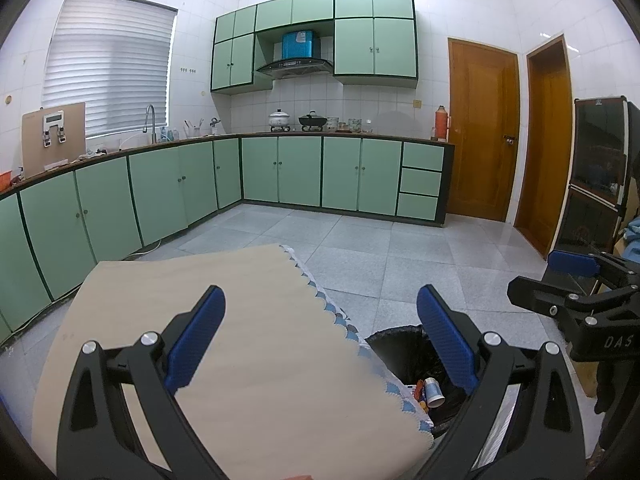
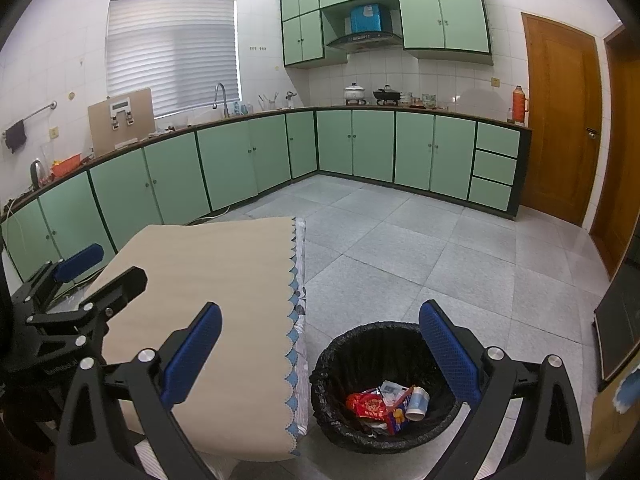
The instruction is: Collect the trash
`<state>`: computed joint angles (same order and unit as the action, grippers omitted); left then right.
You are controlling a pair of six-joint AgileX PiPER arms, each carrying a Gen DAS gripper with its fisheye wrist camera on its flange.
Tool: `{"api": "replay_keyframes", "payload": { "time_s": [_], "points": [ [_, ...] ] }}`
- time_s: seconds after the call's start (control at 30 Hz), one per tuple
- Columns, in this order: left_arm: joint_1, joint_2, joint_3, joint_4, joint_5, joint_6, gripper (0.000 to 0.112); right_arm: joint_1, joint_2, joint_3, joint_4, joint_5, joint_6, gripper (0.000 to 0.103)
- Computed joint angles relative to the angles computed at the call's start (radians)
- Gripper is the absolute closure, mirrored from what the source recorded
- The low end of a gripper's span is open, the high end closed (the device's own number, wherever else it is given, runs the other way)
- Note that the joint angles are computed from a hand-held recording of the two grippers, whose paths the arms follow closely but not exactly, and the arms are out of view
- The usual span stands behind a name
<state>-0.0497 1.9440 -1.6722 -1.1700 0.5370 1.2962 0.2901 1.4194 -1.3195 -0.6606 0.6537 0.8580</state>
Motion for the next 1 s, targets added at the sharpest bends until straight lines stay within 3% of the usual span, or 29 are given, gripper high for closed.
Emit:
{"api": "replay_keyframes", "payload": {
  "time_s": [1.0],
  "points": [
    [0.003,0.001,0.000,0.004,0.001,0.004,0.019,-0.007,0.000,-0.004,0.010,-0.006,-0.007,0.006]
  ]
}}
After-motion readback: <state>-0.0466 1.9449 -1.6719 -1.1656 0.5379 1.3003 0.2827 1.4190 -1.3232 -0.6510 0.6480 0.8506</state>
